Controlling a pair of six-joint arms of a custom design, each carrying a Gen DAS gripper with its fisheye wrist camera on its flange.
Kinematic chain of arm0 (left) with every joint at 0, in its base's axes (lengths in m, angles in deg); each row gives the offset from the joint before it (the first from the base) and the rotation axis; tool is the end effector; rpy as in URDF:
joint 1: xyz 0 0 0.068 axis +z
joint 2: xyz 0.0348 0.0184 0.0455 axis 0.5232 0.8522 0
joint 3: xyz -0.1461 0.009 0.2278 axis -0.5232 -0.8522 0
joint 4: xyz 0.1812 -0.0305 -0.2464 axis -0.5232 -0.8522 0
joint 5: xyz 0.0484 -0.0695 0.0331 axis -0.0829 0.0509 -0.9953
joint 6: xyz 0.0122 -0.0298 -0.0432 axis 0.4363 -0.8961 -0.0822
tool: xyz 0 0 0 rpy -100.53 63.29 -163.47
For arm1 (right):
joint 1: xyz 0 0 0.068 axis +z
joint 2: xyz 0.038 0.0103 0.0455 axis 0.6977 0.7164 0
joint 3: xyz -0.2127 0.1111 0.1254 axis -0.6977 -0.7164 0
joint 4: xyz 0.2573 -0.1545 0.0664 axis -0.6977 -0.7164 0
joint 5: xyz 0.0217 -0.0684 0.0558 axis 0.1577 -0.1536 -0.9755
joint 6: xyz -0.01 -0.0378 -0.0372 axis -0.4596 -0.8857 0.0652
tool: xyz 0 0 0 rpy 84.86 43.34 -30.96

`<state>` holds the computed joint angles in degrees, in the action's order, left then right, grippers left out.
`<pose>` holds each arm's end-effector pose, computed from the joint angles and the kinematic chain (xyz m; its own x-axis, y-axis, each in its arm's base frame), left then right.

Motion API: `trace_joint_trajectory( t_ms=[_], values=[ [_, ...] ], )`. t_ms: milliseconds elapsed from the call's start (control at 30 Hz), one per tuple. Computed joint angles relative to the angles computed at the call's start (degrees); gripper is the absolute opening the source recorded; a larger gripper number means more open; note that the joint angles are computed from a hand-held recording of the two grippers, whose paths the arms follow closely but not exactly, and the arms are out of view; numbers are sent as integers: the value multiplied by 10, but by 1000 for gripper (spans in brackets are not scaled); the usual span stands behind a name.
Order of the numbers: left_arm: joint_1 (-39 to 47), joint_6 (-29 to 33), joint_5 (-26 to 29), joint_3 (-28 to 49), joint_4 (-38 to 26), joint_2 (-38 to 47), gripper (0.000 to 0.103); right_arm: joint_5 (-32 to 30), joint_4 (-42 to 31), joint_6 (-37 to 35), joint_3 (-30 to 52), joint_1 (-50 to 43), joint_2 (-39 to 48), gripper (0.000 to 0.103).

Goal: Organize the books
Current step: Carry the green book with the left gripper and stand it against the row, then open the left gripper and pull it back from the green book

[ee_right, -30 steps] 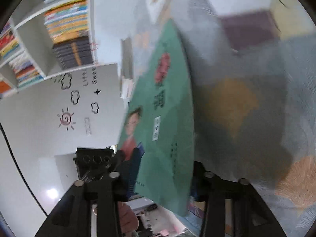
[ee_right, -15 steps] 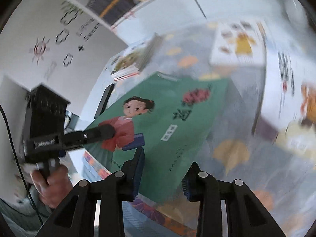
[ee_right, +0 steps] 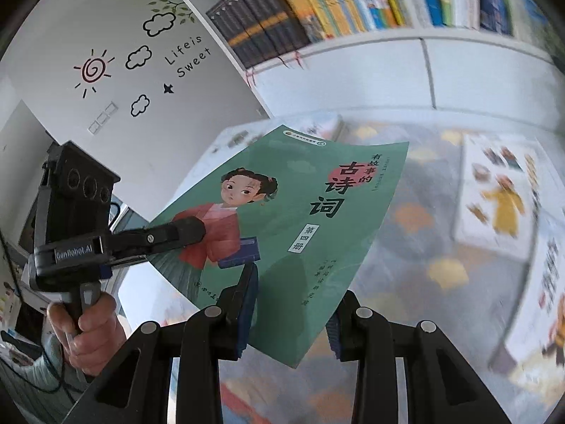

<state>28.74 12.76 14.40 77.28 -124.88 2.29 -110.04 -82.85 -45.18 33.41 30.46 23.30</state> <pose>0.2364 -0.0375 0.3660 -0.8907 -0.0821 -0.4471 0.2876 0.6600 -0.6940 0.1854 -0.0232 0.3476 -0.8069 0.0444 -0.5891 -0.2599 0.8688 0.4214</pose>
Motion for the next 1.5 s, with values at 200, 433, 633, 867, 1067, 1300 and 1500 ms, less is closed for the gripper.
trace_joint_trajectory(
  t_ms=[200,433,633,867,1067,1300,1500],
  values=[
    [104,107,42,92,-33,124,13,106,167,177,42,186,86,34],
    [148,189,46,200,-49,262,14,149,234,226,111,254,216,34],
    [152,191,48,263,-18,367,14,174,249,226,179,264,319,34],
    [138,177,38,323,7,487,13,113,272,300,224,232,454,35],
    [144,155,23,307,35,517,13,129,289,315,219,242,493,35],
    [164,121,-34,280,78,500,13,131,310,332,214,243,492,38],
    [196,127,-61,225,80,437,16,133,294,317,167,240,439,58]
  ],
)
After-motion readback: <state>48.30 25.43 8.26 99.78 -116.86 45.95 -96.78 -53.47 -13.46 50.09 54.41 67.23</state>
